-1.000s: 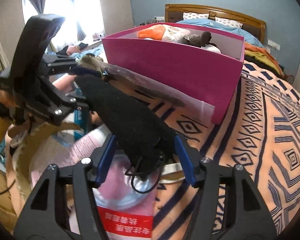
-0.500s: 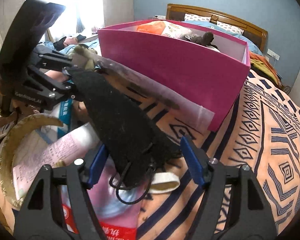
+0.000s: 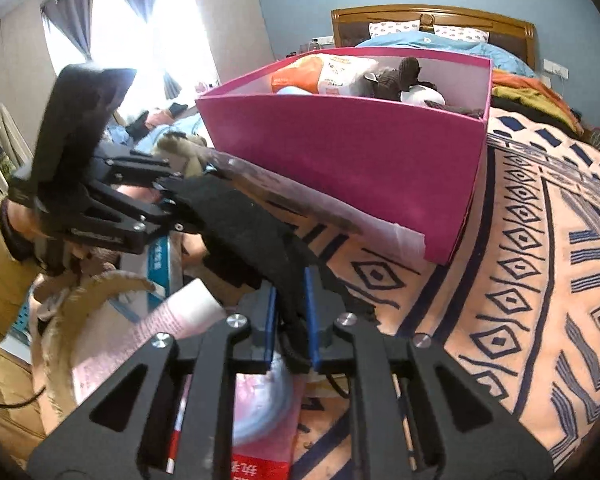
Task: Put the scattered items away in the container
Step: 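Close the left gripper on the black TECSUN strap and lift it, then carry the black strap over the magenta box and lower it inside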
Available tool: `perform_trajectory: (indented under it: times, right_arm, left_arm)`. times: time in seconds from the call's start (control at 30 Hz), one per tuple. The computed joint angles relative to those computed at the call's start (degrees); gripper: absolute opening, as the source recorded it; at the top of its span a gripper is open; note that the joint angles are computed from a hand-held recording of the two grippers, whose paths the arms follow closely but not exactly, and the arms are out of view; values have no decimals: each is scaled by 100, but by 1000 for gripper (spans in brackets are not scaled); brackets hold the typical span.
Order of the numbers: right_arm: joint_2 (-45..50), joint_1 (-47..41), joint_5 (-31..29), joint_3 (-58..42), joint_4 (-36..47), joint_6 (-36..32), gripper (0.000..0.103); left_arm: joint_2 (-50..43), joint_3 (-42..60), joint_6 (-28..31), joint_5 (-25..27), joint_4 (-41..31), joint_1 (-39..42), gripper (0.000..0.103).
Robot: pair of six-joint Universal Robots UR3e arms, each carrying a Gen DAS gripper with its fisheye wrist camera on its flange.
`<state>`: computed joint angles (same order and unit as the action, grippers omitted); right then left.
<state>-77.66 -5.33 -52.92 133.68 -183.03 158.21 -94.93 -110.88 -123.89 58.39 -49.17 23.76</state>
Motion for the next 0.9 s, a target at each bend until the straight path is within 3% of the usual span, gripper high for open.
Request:
perform_trajectory:
  times: [0.1,0.27,0.57,0.9]
  right_arm:
    - [-10,-107,182,2,59,54,15]
    - [-218,-341,536,137,226,67,15]
    - [-980,-589,976,385,639,-55,15]
    - [-1768,-743,1242,113,1119,-122,15]
  left_arm:
    - [12,-2,-61,-59,3,24,25]
    - [145,-27,-26,-312,-221,188,20]
    - [669,61,484,-945,-1284,581,20]
    - [858,632,335,-1530,-1806,614,20]
